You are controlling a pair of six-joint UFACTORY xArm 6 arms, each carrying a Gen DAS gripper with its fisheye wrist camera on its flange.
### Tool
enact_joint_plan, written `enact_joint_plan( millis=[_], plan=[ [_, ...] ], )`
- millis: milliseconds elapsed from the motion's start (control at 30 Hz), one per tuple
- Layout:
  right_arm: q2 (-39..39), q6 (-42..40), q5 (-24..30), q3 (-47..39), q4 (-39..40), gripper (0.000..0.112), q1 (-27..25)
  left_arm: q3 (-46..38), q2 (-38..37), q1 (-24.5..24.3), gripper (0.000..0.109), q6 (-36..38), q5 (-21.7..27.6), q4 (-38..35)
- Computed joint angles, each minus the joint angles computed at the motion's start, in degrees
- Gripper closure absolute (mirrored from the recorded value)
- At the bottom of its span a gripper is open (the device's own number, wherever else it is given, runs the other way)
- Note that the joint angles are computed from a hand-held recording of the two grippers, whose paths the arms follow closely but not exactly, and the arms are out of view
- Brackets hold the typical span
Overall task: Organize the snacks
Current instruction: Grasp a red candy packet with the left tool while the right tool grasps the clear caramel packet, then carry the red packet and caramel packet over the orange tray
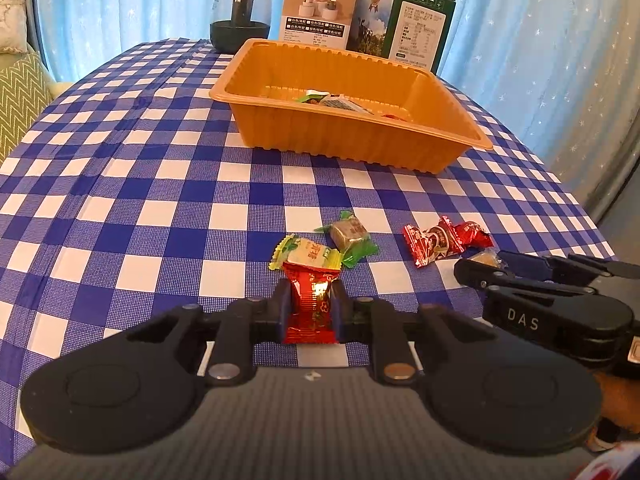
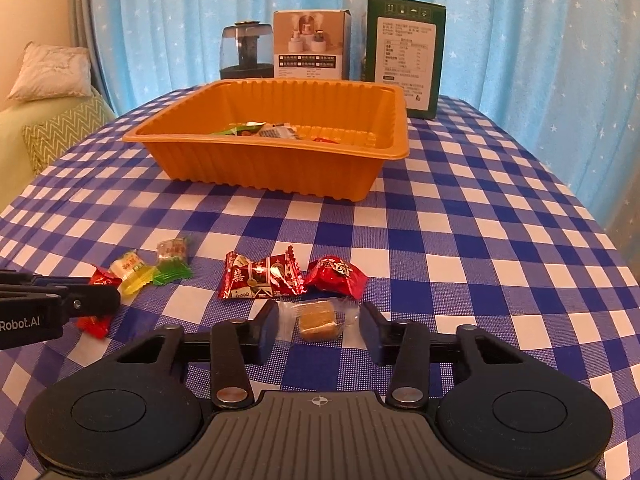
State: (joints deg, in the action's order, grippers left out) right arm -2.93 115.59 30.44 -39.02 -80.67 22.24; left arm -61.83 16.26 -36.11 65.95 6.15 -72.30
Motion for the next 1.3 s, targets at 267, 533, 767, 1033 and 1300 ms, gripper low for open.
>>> enact_joint_plan(
  millis=[267, 533, 767, 1033, 1300],
  plan=[
    [-1.05, -0.38, 0.71, 0.52, 1.1, 0.076, 0.62, -0.17, -0.25, -0.23, 0.09, 2.08, 0.08, -1.87],
    [-3.67, 0.9, 2.54, 1.48, 0.32, 0.076, 1.75, -0.12, -0.86, -0.11, 0.09, 2.18, 0.4, -1.82],
    [-4.61, 0.75, 3.42, 1.25, 0.22, 0.077, 3.04, 0.16, -1.99, -0.05, 0.09, 0.14, 0.62, -0.64],
    [-5.93, 0.24, 3.45, 1.25, 0.25, 0.076, 3.27, 0.26, -3.12, -0.17, 0.09, -1.92, 0.55, 1.17],
    [-7.87, -1.8, 3.2, -0.24, -1.23, 0.076, 2.11, -2.46, -3.03, 0.32, 0.09, -2.72, 1.02, 3.43]
  ],
)
